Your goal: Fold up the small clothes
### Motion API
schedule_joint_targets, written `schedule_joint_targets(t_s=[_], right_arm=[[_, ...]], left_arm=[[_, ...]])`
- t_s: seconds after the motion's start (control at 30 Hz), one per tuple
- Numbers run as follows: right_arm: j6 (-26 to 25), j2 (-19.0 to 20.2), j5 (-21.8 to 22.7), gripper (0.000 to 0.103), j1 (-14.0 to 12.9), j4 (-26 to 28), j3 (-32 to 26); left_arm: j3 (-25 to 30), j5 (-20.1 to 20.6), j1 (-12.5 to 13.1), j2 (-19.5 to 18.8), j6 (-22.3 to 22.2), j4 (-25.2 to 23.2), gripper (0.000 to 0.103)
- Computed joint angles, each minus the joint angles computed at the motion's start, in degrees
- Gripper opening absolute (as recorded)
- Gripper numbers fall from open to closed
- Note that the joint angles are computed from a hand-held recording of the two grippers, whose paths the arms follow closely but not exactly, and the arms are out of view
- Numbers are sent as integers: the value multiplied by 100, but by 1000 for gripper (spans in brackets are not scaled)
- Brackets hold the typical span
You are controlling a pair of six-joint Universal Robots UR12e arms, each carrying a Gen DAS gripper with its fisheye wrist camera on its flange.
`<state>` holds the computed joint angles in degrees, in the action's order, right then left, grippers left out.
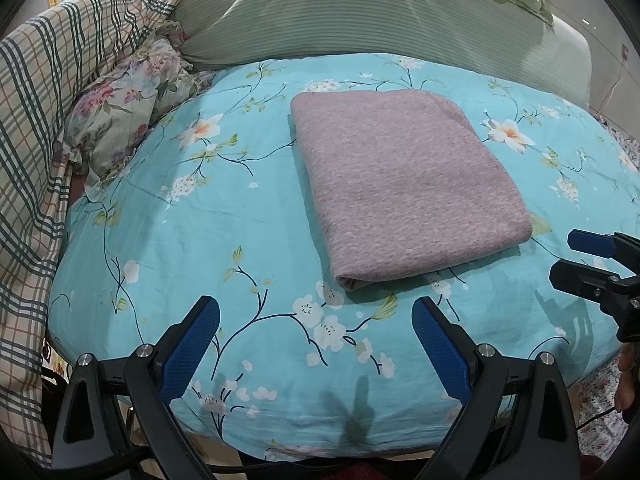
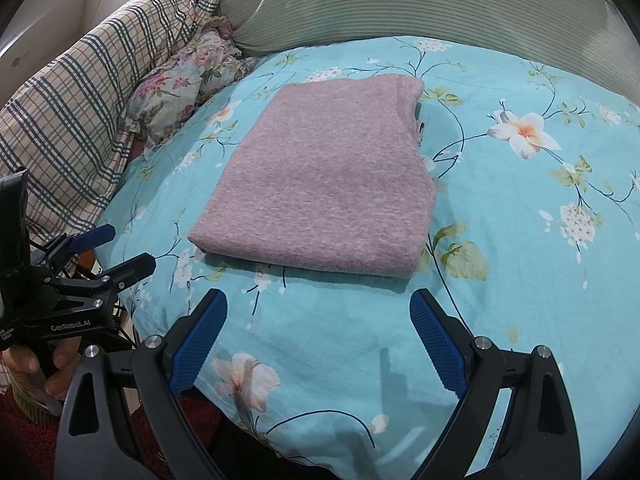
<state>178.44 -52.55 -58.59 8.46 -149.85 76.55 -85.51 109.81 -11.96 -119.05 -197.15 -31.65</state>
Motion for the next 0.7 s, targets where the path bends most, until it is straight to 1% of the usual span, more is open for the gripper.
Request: schedule_joint_targets(t_s=[0.3, 0.53, 0.7], right_arm=[[-2, 9, 7, 93, -3, 10, -8], [-11, 15, 10, 93, -2, -14, -9], [-92, 85, 22, 93, -10, 26, -147]], left_arm=[[-19, -11, 24, 3, 45, -1, 97], [-9, -108, 56, -6, 70, 6, 97], [29, -185, 75, -27, 139, 36, 97]])
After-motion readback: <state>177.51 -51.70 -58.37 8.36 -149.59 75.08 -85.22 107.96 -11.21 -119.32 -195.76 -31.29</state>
